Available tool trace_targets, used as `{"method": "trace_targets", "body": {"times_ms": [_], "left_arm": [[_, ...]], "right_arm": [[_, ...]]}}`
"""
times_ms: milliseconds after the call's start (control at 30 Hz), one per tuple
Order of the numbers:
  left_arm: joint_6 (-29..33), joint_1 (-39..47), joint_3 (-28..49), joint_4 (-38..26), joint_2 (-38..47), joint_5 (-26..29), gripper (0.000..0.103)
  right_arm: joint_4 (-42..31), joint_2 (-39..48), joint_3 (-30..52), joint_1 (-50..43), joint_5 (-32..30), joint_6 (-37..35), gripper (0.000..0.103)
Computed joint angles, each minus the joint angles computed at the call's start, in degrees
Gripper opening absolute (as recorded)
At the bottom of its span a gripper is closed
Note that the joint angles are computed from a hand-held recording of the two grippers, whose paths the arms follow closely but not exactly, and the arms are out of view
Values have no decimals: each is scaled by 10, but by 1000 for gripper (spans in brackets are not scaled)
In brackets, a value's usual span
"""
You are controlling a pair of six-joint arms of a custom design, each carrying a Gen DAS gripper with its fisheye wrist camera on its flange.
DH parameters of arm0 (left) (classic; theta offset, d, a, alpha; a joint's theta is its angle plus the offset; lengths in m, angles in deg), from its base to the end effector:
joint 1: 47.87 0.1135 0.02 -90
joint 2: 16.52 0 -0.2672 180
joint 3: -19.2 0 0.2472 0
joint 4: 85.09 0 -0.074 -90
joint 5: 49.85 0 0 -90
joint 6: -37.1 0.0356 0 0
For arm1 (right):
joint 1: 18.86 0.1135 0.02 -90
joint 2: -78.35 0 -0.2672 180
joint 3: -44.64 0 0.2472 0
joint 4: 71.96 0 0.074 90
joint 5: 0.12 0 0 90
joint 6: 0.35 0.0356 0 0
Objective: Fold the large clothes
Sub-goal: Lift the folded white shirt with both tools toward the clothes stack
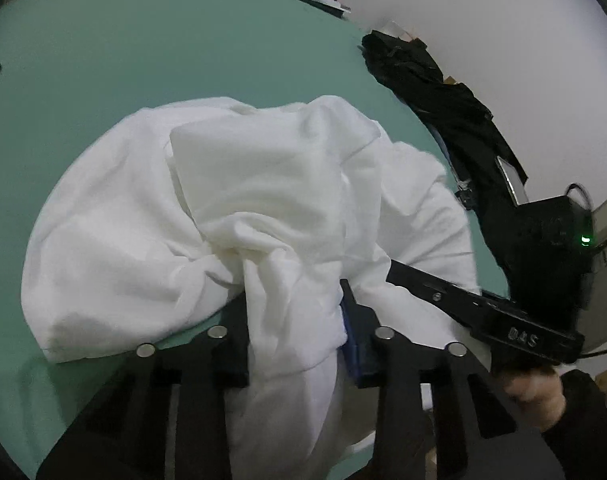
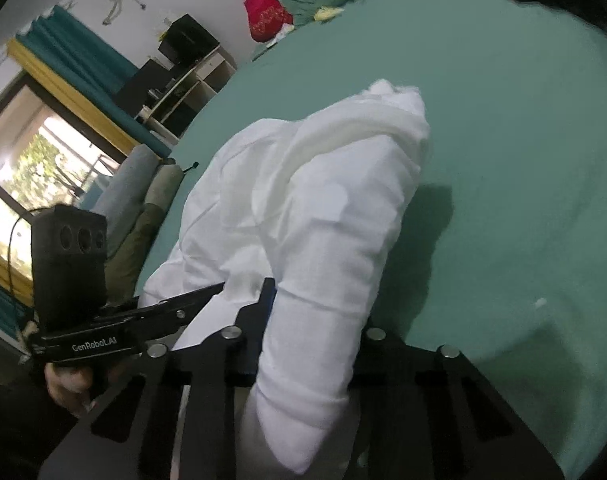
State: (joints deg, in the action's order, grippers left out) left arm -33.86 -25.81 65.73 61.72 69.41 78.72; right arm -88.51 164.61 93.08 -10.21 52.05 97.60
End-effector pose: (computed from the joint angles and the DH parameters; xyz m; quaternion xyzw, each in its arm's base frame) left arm 0.2146 0.0630 0.1260 0.0254 0.9340 -0.2555 0.2484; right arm 0.2511 0.0603 0.1456 -0.1047 0.9000 0.3472 0.2418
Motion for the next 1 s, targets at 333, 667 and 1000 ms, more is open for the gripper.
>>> {"method": "trace_targets", "body": {"times_ms": [333, 667, 1000], "left_arm": [[79, 96, 23, -142, -156, 57, 25], [271, 322, 243, -374, -86, 146, 25], [334, 467, 642, -499, 124, 168, 25]], "right_arm": [[-48, -158, 10, 86, 68, 36, 21], [-13, -75, 176, 260, 154, 101, 21], [27, 186, 513, 397, 172, 155, 21]]}}
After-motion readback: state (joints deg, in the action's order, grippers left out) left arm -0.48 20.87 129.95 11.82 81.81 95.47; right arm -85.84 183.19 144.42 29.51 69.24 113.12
